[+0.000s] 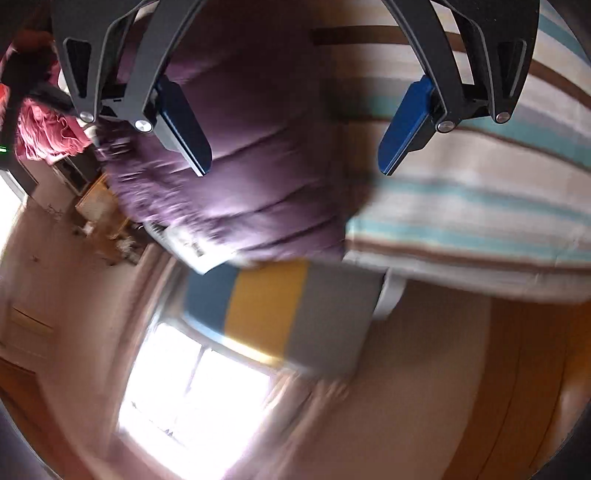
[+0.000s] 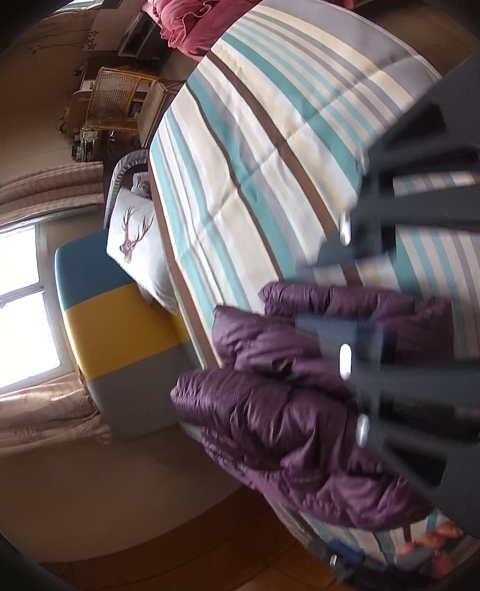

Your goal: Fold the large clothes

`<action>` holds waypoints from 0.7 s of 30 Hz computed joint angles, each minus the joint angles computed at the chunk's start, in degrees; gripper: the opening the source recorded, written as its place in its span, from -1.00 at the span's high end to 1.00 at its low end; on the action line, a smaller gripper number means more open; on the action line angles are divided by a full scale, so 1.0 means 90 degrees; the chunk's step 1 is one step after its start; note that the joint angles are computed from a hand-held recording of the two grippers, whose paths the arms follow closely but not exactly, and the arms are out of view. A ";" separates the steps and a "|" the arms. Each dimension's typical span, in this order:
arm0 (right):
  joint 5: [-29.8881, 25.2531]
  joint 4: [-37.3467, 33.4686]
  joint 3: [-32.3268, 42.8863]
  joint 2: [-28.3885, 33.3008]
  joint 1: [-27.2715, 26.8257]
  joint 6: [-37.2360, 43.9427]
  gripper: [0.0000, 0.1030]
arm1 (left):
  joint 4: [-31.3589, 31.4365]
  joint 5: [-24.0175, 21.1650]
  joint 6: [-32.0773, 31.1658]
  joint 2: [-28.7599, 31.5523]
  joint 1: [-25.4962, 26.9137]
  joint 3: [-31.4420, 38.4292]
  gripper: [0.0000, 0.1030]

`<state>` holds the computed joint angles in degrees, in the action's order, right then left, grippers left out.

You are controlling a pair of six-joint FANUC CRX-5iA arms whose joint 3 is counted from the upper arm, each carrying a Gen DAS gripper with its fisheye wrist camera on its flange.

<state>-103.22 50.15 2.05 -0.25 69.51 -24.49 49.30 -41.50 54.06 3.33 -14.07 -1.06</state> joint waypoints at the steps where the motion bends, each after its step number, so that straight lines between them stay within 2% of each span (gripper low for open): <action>1: 0.0037 0.0263 -0.0010 0.0062 0.0052 -0.0045 -0.52 | -0.0116 -0.0274 0.0145 0.0131 0.0062 0.0101 -0.75; 3: 0.0050 0.0565 0.0120 0.0219 0.0076 0.0198 -0.48 | -0.0189 -0.0490 0.0079 0.0238 0.0015 0.0136 -0.75; 6: 0.0152 0.0717 0.0514 0.0489 -0.0004 0.0812 -0.48 | -0.0172 -0.0140 -0.0331 0.0093 -0.0206 -0.0154 -0.75; 8: 0.0285 0.0726 0.0750 0.0654 -0.0106 0.1213 -0.29 | -0.0262 -0.0127 -0.0348 0.0115 -0.0305 -0.0103 -0.75; 10: 0.0331 0.0545 0.0989 0.0812 -0.0233 0.1600 0.18 | -0.0459 -0.0026 -0.0305 0.0105 -0.0398 -0.0066 -0.73; 12: 0.0319 0.0333 0.1140 0.0948 -0.0357 0.1932 0.36 | -0.0620 -0.0048 -0.0244 0.0126 -0.0434 0.0043 -0.65; 13: 0.0242 0.0253 0.1171 0.1007 -0.0409 0.2033 0.39 | -0.0749 -0.0053 -0.0206 0.0091 -0.0449 0.0067 -0.63; 16: 0.0134 -0.0114 0.1006 0.0939 -0.0571 0.2001 0.56 | -0.1273 -0.0090 -0.0073 0.0058 -0.0541 0.0269 -0.58; 21: 0.0589 -0.0860 0.0100 0.0369 -0.0781 0.1160 0.56 | -0.1761 -0.0594 -0.0009 0.0312 -0.0667 0.0750 -0.58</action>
